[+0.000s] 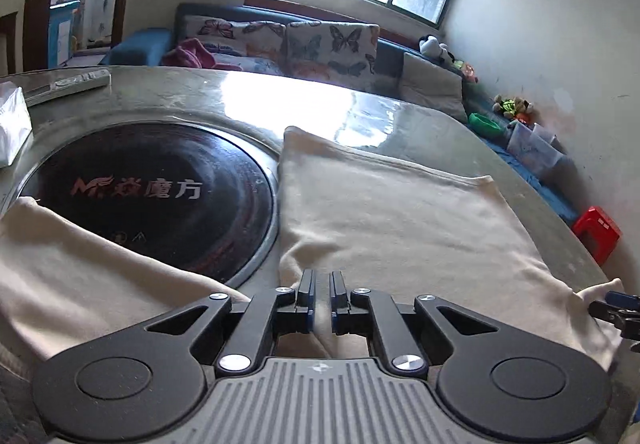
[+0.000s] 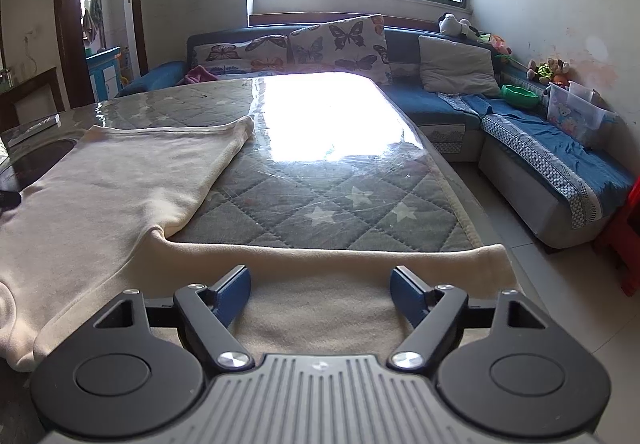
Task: Fold clothes
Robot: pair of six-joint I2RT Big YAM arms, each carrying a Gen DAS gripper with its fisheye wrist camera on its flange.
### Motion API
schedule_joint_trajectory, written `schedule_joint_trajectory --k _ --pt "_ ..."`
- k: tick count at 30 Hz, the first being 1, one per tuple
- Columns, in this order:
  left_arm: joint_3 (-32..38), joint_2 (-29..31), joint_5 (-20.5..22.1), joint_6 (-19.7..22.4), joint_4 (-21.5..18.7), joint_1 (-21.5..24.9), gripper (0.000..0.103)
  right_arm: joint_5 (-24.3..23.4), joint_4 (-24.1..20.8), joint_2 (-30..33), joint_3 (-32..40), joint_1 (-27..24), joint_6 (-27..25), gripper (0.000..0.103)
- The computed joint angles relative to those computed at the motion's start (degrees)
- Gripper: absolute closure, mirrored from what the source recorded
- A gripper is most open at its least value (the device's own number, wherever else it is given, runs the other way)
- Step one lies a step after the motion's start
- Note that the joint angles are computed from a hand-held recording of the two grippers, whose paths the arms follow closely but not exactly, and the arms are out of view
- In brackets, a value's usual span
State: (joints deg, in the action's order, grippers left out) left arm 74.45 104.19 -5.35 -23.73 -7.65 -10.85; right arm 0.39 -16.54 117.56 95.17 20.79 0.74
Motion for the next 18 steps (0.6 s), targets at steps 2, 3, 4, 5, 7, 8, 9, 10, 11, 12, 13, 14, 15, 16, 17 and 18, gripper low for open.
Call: schedule_joint_trajectory --k 2,3,4,5,7,8,9,10,11,12,13,14,15,16,17,18 --pt "-0.55 -0.51 0.42 -0.84 -0.2 0.33 0.095 -0.08 0.13 0.04 -0.03 -0.04 -0.04 0.023" --pt "-0.6 -0.71 0.89 -1.12 -0.43 0.51 0.095 -0.09 0.18 0.07 -0.03 -0.04 -0.1 0.023" --pt "-0.45 -0.79 1.16 -1.28 -0.63 0.67 0.095 -0.12 0.18 0.1 0.01 -0.04 -0.13 0.022" --pt "-0.16 -0.76 1.28 -1.34 -0.56 0.74 0.095 -0.14 0.18 0.14 0.06 -0.05 -0.14 0.022" --pt "0.79 -0.32 1.58 -1.54 0.07 0.86 0.095 -0.07 0.21 0.28 0.2 0.01 0.02 0.021" --pt "1.76 0.31 1.94 -1.67 0.06 0.97 0.095 -0.08 0.22 0.3 0.23 0.01 -0.01 0.021" --pt "2.77 1.01 2.12 -1.83 -0.27 1.07 0.095 -0.1 0.24 0.32 0.24 -0.01 -0.06 0.021" --pt "3.87 1.88 1.86 -2.01 -1.33 1.16 0.095 -0.12 0.26 0.33 0.25 -0.02 -0.11 0.021" --pt "4.98 2.75 1.61 -2.19 -2.41 1.25 0.095 -0.2 0.17 0.33 0.3 -0.06 -0.12 0.021" --pt "6.12 3.63 1.35 -2.38 -3.5 1.34 0.095 -0.16 0.03 0.3 0.35 -0.08 -0.22 0.021" --pt "6.89 4.28 1.21 -2.6 -4.2 1.43 0.093 0.14 -0.14 0.17 0.32 -0.07 -0.46 0.021" --pt "6.77 4.36 1.34 -2.89 -3.9 1.55 0.093 0.5 -0.29 0.03 0.27 -0.06 -0.73 0.021" --pt "6.61 4.33 1.34 -3.07 -3.71 1.59 0.093 0.94 -0.32 -0.23 0.08 -0.09 -0.99 0.021" --pt "6.41 4.0 1.04 -2.98 -3.8 1.43 0.092 1.43 0.12 -0.74 -0.53 -0.13 -1.11 0.021" --pt "6.11 3.6 0.7 -2.6 -3.75 1.18 0.091 1.91 0.65 -1.27 -1.2 -0.17 -1.19 0.021" --pt "5.54 3.03 0.26 -1.53 -3.34 0.7 0.09 2.27 1.15 -1.84 -1.93 -0.3 -0.96 0.021"
